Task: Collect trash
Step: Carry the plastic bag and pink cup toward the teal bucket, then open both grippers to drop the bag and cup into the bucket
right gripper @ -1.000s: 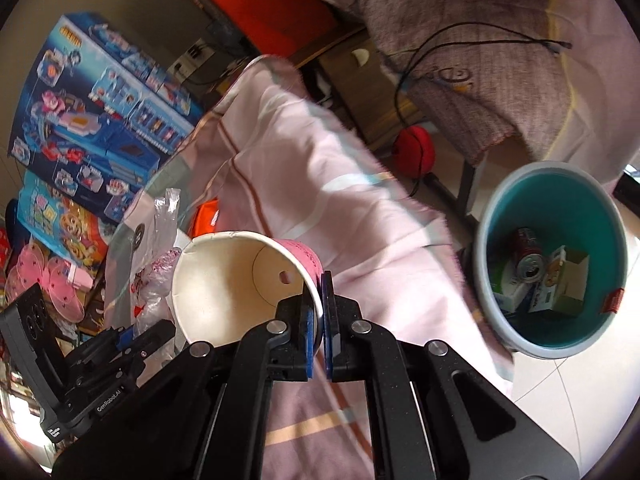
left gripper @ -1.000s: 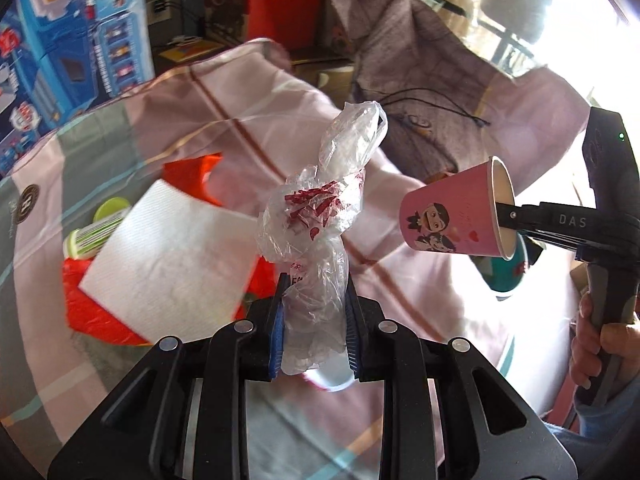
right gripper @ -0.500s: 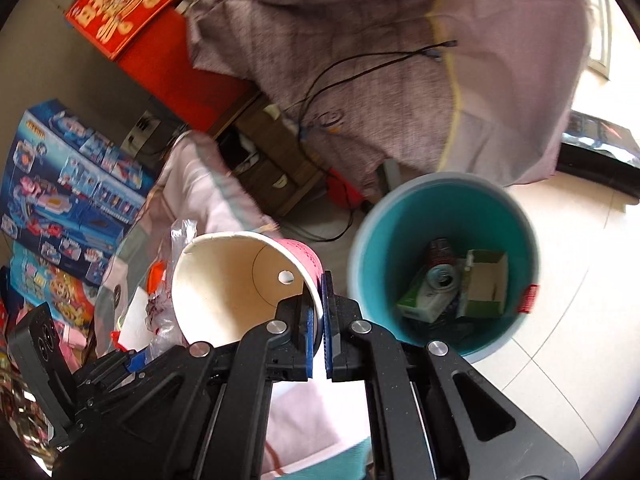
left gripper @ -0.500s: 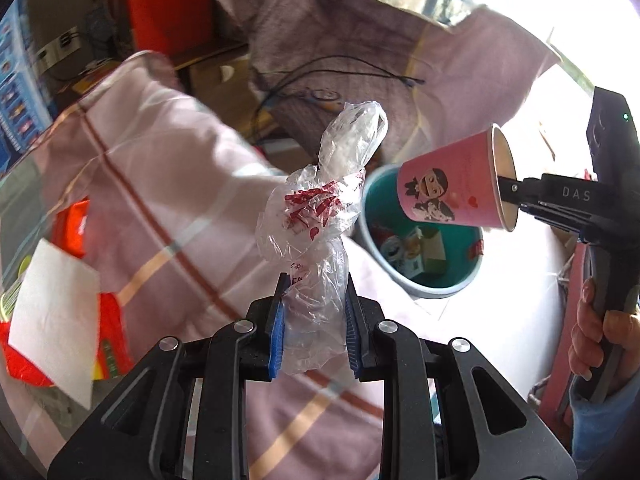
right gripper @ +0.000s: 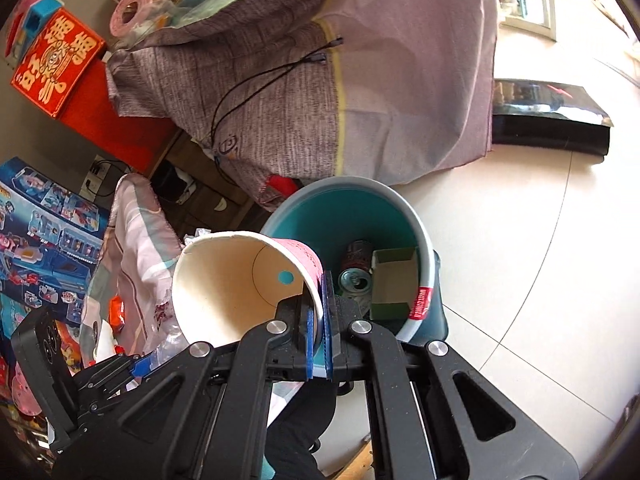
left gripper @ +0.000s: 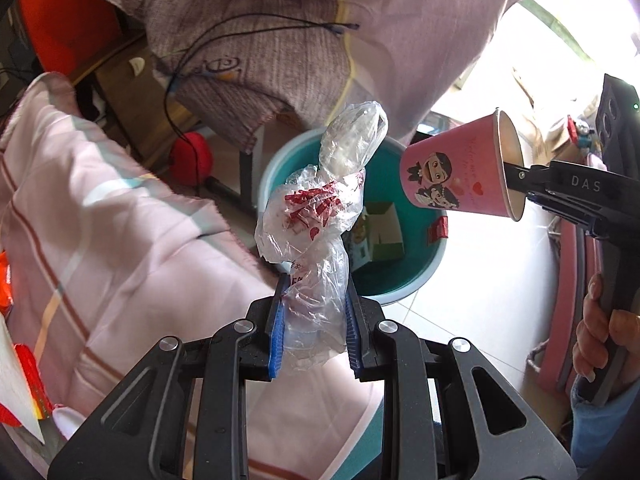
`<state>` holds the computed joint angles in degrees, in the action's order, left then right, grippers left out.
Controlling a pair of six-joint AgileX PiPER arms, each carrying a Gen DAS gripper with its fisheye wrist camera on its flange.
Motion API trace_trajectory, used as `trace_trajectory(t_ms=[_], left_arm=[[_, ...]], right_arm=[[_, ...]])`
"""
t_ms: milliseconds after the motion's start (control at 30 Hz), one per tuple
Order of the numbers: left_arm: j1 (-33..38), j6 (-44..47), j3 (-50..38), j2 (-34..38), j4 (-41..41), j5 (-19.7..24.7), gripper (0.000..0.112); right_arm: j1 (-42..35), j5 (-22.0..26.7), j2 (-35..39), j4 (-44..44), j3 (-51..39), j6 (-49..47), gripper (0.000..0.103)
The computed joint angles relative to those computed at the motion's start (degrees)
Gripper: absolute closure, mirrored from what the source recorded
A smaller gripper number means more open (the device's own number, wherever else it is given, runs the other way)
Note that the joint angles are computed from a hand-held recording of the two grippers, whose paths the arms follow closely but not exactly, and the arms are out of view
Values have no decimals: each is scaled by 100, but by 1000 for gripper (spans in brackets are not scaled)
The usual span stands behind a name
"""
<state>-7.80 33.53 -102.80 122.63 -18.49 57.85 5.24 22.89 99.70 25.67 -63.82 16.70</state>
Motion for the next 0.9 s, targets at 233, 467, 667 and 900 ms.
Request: trace_trajectory(t_ms=[233, 467, 667, 900], left_arm=[[-313, -376, -851, 658, 109, 368, 84], [-482, -750, -1567, 1212, 289, 526, 54], [-425, -883, -1606, 1257, 378, 533, 40], [-310, -901, -1320, 1068, 315, 347, 21]], right_arm=[[-284, 183, 210, 188, -161, -281, 99], [-420, 356, 472, 170, -400, -348, 99], [-403, 479, 718, 218, -619, -428, 99], [-180, 750, 1044, 67, -1075, -320, 74]])
